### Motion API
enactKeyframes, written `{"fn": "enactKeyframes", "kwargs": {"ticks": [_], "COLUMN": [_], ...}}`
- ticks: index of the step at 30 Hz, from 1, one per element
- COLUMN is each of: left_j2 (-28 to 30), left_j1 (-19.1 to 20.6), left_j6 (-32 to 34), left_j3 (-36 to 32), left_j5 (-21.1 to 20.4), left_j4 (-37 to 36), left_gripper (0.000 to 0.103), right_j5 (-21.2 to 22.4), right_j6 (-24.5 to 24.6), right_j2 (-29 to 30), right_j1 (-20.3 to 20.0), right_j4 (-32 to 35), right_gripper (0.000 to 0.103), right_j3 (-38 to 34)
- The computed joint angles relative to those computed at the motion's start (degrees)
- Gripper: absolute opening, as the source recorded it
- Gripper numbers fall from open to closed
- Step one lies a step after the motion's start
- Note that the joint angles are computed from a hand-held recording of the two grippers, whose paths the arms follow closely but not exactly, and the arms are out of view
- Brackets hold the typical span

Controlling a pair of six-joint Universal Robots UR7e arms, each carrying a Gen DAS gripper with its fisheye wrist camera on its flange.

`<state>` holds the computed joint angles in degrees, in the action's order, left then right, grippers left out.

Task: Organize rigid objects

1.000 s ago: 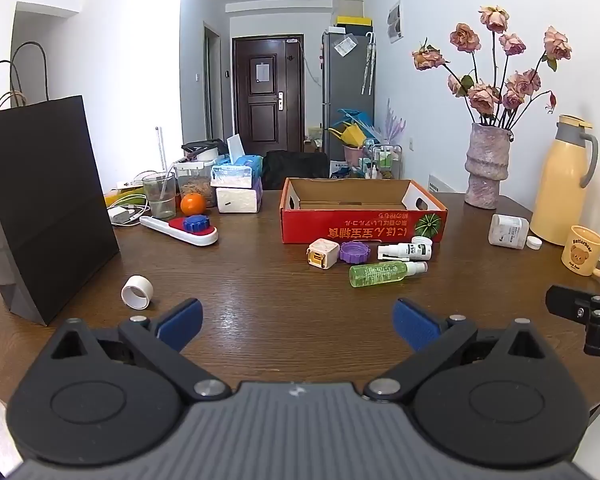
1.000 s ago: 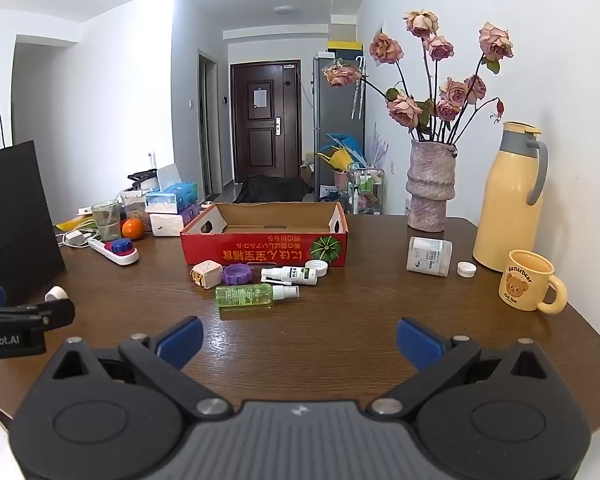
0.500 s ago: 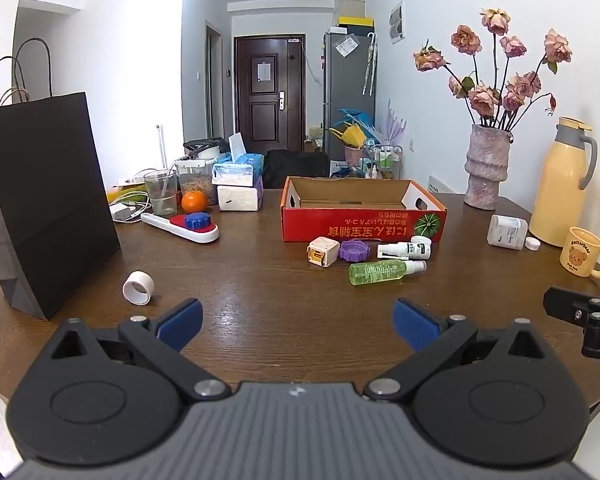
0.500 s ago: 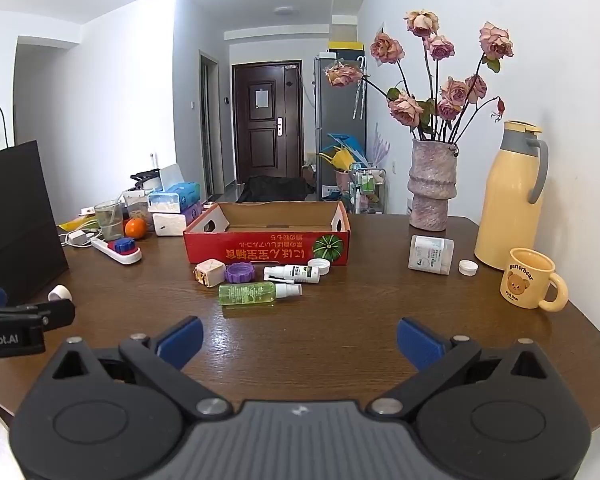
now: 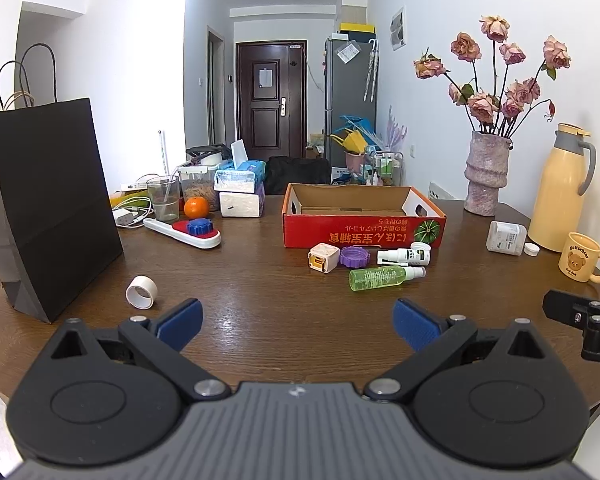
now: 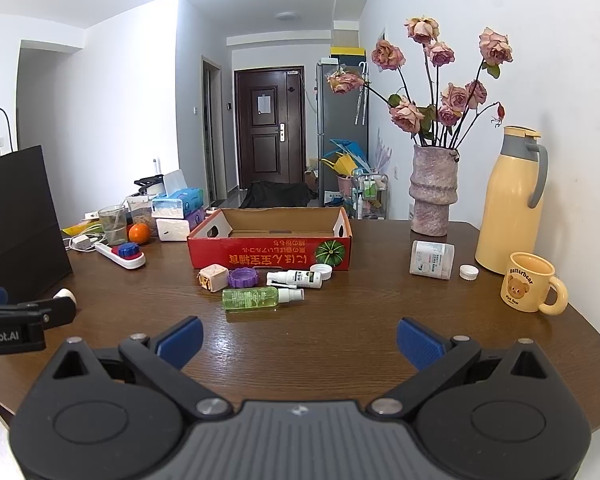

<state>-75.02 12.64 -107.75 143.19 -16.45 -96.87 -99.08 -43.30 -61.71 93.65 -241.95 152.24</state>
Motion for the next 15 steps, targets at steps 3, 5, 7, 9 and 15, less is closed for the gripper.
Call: {"fn": "enactKeyframes", "kwargs": {"ticks": [3, 5, 7, 9, 15], "left_j2": [0.01, -0.03, -0.1, -0.06, 0.01], "left_j1": [-0.24, -0.25, -0.28, -0.26, -0.26], "left_j6": [-1.0, -0.97, -0.87, -0.85, -0.96], "left_j3": [-0.26, -0.25, -0.19, -0.19, -0.25], "left_j5": [-0.12, -0.14, -0.16, -0.14, -0.16], "left_j4": [1.29, 1.31, 1.21, 1.17, 1.27], "left_gripper": [0.103, 0.103, 0.103, 0.103, 0.103], "right_j5": [-0.02, -0.07, -0.06, -0.1, -0.01], "right_j6": [0.03, 0.06, 0.07, 0.06, 0.01], "right_j2": [0.06, 0.04, 0.12, 0.12, 0.15], "right_j1": [0.1, 0.21, 0.23, 0.22, 0.13], "right_j4": [-0.11, -0.01, -0.11, -0.12, -0.2], "right_gripper": [0.103, 0.103, 0.103, 0.103, 0.103], "right_j3": [0.04, 0.04, 0.04, 0.04, 0.06]}}
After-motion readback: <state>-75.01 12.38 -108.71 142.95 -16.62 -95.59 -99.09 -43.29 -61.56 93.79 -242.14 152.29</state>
